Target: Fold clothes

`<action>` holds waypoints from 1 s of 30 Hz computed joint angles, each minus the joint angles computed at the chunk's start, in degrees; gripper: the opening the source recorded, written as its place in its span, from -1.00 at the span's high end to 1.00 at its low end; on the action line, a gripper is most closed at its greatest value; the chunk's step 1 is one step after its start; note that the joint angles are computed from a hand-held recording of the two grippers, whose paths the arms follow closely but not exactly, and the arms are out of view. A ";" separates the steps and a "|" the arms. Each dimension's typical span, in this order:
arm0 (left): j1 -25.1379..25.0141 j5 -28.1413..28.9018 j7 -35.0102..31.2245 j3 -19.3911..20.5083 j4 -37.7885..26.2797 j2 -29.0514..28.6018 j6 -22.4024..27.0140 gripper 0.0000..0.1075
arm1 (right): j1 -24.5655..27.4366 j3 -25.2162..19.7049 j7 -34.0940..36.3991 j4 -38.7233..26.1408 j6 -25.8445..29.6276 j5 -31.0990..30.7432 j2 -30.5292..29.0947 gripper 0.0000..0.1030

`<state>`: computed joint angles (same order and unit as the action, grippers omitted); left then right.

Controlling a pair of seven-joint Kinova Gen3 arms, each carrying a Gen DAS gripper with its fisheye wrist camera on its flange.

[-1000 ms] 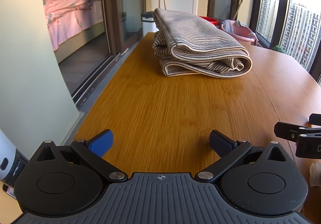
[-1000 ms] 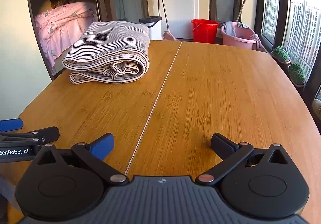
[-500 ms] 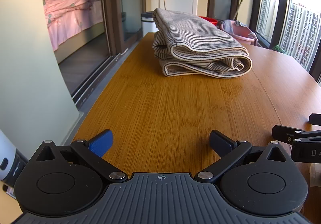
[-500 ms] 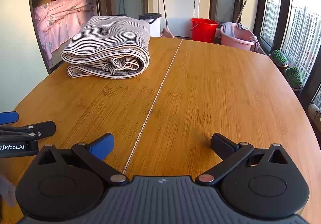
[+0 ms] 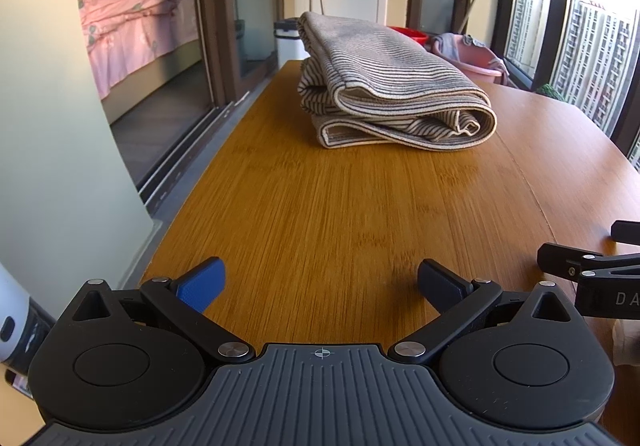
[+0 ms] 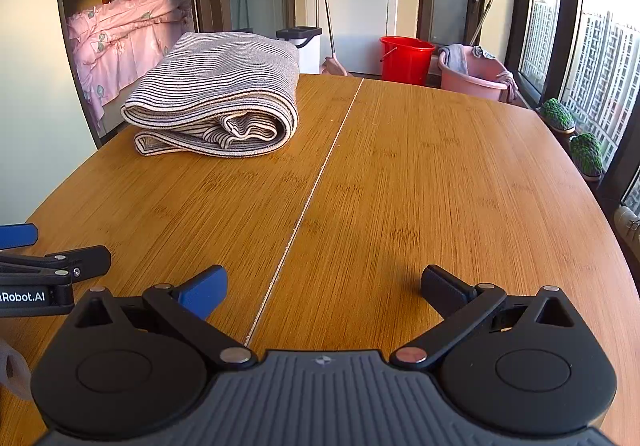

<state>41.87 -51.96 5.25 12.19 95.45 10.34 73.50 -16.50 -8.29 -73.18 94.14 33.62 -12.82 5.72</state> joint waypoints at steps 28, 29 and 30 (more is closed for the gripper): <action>-0.30 -0.55 0.24 -0.01 0.60 -0.13 -0.63 -0.92 | 0.04 0.04 -0.12 0.01 -0.06 -0.21 0.01 -1.00; -0.25 -0.57 0.31 0.01 0.50 -0.02 -0.55 -0.92 | 0.09 0.05 -0.03 -0.04 -0.03 -0.28 0.03 -1.00; -0.20 -0.58 0.35 0.02 0.43 0.05 -0.49 -0.92 | 0.10 0.06 -0.04 -0.07 -0.02 -0.27 0.04 -1.00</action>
